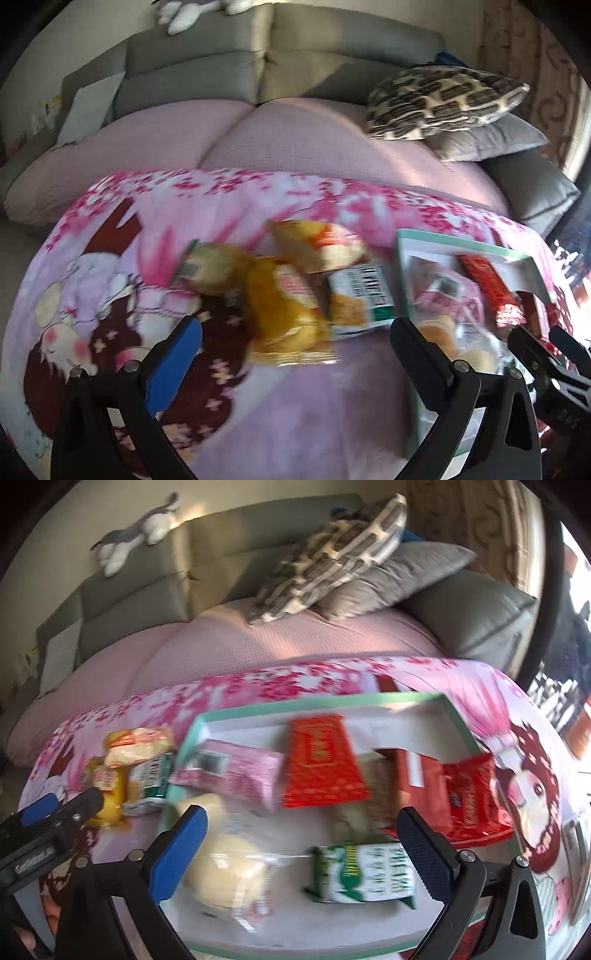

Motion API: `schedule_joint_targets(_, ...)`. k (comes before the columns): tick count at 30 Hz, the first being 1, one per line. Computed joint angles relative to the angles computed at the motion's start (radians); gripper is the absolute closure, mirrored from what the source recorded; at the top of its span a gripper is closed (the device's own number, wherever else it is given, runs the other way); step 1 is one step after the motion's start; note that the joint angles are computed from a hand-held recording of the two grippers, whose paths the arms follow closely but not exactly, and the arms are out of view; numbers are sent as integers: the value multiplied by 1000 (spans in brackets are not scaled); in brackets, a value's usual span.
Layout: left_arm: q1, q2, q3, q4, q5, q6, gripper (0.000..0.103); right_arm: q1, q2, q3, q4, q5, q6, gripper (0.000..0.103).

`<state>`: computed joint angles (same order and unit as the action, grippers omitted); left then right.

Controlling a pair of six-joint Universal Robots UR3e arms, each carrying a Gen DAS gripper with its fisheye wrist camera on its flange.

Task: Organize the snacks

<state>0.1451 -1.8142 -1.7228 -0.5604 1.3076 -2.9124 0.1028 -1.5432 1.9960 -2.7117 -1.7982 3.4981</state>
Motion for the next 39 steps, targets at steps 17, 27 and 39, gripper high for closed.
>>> schedule_joint_targets(17,180,8,-4,-40,17,-14,1,154,180,-185,3,3,19,0)
schedule_joint_targets(27,211,-36,51,-109,-55,-55,1,226,297,-316,24,-47,-4,0)
schedule_joint_targets(39,190,-158,205,-193,-198,-104,2,235,465,-536,77,-51,-43,18)
